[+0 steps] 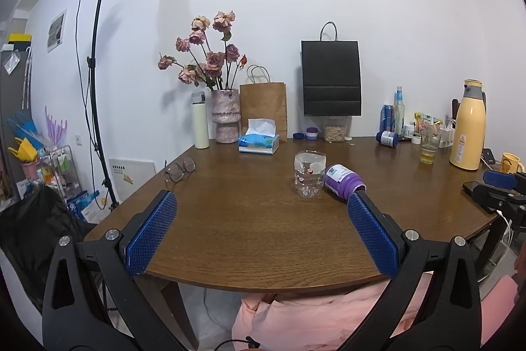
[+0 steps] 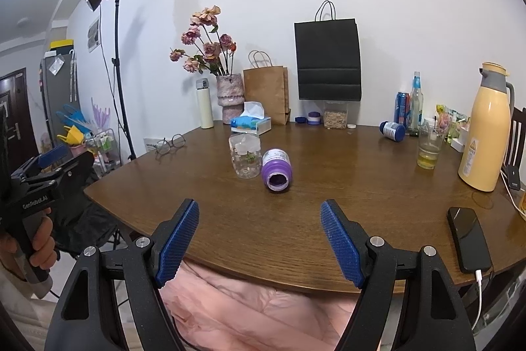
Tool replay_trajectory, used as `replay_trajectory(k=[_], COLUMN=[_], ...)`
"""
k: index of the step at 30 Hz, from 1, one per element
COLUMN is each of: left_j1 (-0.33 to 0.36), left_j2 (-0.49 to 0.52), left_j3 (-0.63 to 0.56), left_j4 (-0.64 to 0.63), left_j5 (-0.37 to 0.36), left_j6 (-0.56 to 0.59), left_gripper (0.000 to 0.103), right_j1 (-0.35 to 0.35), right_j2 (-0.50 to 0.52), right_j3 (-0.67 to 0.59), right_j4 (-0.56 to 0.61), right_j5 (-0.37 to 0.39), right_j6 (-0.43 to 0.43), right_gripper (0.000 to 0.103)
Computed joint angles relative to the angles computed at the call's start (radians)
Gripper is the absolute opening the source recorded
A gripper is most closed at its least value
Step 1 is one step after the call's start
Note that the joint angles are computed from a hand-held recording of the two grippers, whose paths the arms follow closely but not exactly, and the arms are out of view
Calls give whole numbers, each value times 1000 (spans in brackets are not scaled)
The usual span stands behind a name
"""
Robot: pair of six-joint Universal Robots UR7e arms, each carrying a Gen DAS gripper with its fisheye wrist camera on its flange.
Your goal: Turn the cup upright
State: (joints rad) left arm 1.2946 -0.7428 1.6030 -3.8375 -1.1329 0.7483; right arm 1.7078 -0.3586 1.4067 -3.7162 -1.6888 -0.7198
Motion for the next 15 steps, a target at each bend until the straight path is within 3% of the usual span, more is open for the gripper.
replay_trajectory(k=[15], left_j1=[7], left_j2=[7], left_j3=[-4], left_j4=[15], left_j5=[4], left_j6=[-7], left_gripper=[103], right_j1=[6], right_j2=[-1], right_j3=[-6], right_j4=[17], right_j5=[-24], right_j6=[11], right_gripper=[81])
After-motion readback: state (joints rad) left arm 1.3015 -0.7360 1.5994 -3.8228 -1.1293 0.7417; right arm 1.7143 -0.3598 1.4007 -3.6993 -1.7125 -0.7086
